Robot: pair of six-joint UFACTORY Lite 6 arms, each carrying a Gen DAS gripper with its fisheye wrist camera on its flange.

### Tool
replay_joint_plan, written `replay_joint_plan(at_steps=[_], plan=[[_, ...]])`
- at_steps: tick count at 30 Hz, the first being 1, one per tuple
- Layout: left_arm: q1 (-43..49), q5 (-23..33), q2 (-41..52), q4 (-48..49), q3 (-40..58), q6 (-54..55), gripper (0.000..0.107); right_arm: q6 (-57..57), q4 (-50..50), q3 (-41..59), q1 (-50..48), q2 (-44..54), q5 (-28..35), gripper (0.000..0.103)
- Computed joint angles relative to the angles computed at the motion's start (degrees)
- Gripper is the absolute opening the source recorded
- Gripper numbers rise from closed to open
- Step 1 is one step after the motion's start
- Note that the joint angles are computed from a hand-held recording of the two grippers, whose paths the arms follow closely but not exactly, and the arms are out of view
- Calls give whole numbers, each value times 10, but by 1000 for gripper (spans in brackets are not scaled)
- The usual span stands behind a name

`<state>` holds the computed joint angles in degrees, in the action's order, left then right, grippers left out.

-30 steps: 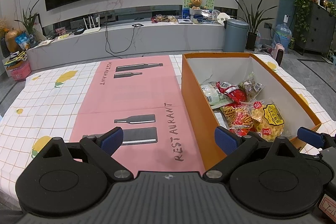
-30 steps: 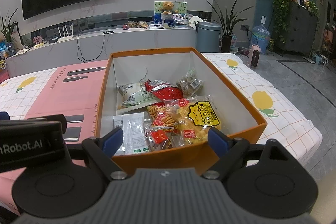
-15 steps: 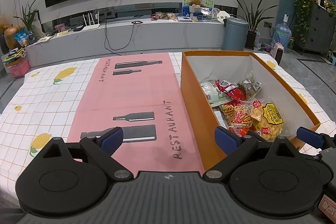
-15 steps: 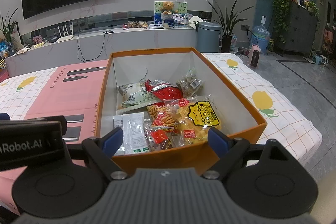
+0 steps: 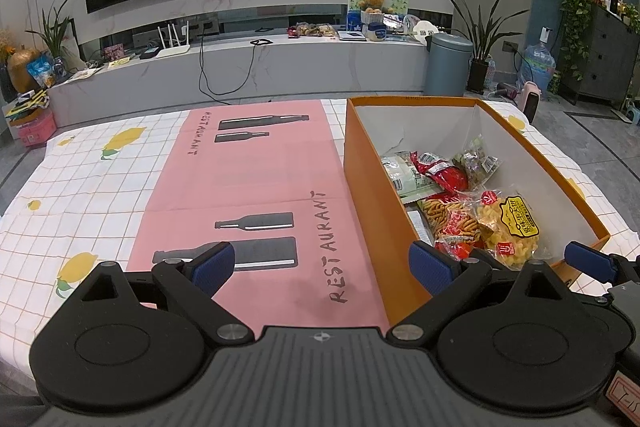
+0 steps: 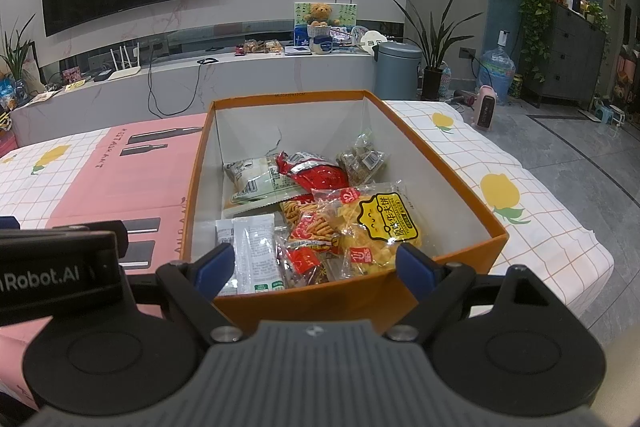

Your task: Organize snacks

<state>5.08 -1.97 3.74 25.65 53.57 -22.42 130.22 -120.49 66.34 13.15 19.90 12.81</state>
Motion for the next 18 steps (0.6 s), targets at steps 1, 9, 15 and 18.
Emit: replay_joint_plan(at_steps=[1,9,15,18], plan=[[0,1,0,6,1,-7,103,0,0,0,0,0,0,86],[-3,0,1,-36,-3,33,103,-5,1,1,-1,2,0,86],[-2,1,2,-5,-2,2,103,-1,-4,1,0,3,3,86],[-2,-1,5,-18,-1,15,103,-2,-4,2,0,3,2,86]])
